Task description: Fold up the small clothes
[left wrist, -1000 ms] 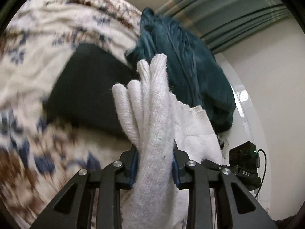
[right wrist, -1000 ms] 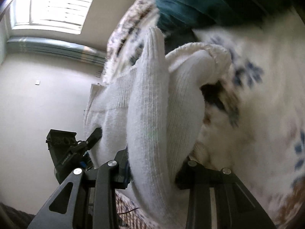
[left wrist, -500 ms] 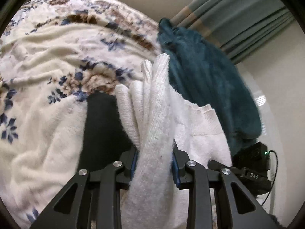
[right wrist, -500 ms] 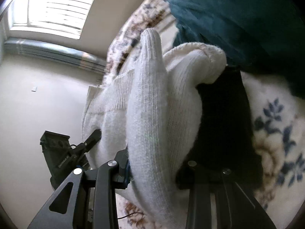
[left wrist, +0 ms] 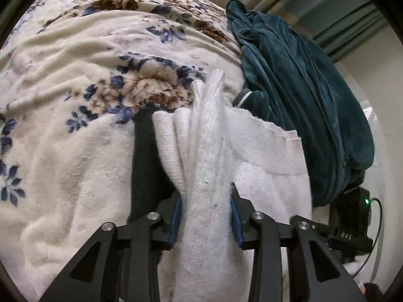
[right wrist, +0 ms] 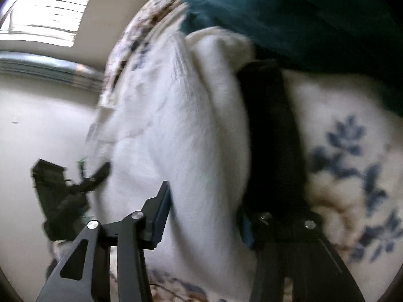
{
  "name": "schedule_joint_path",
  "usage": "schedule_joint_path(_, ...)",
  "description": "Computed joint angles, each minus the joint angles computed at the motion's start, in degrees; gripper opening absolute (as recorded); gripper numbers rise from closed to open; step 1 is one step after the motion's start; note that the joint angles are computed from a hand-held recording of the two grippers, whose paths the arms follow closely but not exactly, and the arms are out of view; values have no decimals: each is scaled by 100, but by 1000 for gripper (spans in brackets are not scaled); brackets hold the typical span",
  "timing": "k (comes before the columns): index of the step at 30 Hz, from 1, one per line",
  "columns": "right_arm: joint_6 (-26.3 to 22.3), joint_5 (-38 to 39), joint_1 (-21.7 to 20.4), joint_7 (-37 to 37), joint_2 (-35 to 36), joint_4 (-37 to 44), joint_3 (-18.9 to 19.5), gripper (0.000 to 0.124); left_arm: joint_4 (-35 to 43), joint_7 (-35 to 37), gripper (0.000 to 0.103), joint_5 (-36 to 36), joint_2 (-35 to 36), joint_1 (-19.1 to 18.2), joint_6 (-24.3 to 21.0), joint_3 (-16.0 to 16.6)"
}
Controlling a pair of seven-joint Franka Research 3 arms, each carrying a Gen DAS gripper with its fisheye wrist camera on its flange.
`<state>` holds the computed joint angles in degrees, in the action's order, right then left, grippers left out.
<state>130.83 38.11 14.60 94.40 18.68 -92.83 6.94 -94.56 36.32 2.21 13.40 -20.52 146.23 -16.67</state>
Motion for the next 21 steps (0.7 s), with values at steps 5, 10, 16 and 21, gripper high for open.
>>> schedule_joint_path(5, 127, -1987, 507, 863, -541, -463, -339, 63, 314, -796, 39, 1291, -126, -404, -1017, 218)
schedule_joint_path(10, -175, -3670, 849, 1851, -725, -398, -431, 92, 1146, -1183, 76, 2245, 83, -839, -2761, 150)
schedule_joint_path(16, -596, -5195, 1095, 2804, -1109, -485, -359, 103, 1843, -1264, 97, 2651, 388, -1311, -3959, 83)
schedule_joint_path(21, -837, -5556, 1067, 3176, -1541, -660, -186, 103, 2374, -1288, 97, 2844, 594, -1641, -4655, 93)
